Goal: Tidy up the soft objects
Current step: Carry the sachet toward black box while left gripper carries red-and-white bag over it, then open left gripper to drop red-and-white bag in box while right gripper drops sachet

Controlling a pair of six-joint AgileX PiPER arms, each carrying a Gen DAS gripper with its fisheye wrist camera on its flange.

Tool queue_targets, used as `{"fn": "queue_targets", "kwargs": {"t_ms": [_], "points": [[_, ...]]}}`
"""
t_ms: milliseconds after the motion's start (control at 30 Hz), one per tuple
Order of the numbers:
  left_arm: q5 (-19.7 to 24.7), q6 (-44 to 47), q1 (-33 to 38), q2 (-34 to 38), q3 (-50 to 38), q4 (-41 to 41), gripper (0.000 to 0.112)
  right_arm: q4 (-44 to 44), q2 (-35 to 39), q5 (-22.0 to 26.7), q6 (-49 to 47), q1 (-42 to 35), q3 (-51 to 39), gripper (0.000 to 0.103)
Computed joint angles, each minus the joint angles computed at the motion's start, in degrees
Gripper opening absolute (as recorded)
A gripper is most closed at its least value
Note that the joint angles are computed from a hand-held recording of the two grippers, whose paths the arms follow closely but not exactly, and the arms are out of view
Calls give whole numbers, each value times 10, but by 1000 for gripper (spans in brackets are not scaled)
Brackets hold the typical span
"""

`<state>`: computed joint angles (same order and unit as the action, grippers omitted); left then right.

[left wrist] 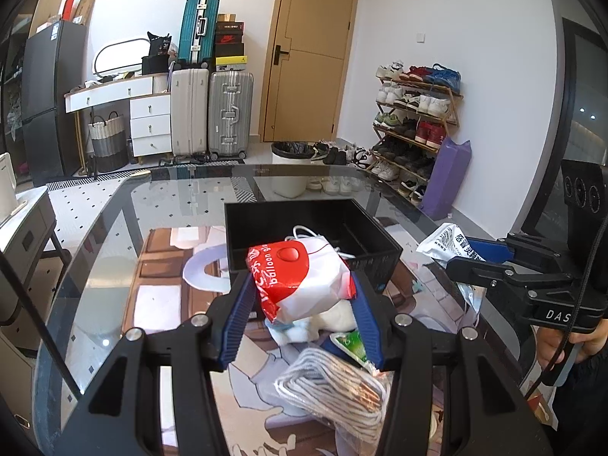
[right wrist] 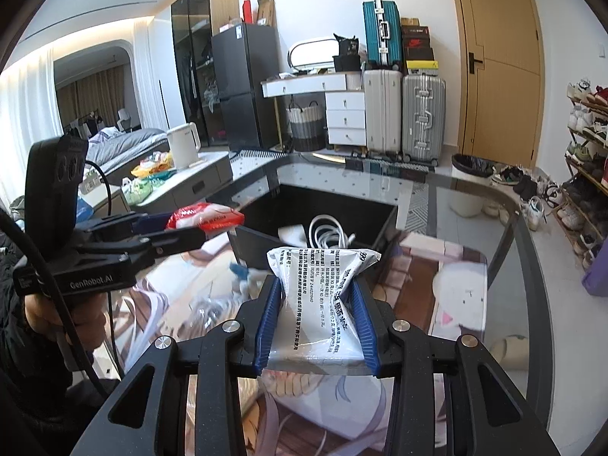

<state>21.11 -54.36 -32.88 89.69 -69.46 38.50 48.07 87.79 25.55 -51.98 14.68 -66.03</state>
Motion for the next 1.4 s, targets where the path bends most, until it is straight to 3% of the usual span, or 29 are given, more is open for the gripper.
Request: {"fn": "queue_targets", "kwargs": {"t_ms": [633,1400], "points": [[23,47,22,63,-96,-21,50,31,63,13,23,1,-109,38],[45,162,71,137,-194,-132,50,-51,196,58,140,0,-290,38]]}}
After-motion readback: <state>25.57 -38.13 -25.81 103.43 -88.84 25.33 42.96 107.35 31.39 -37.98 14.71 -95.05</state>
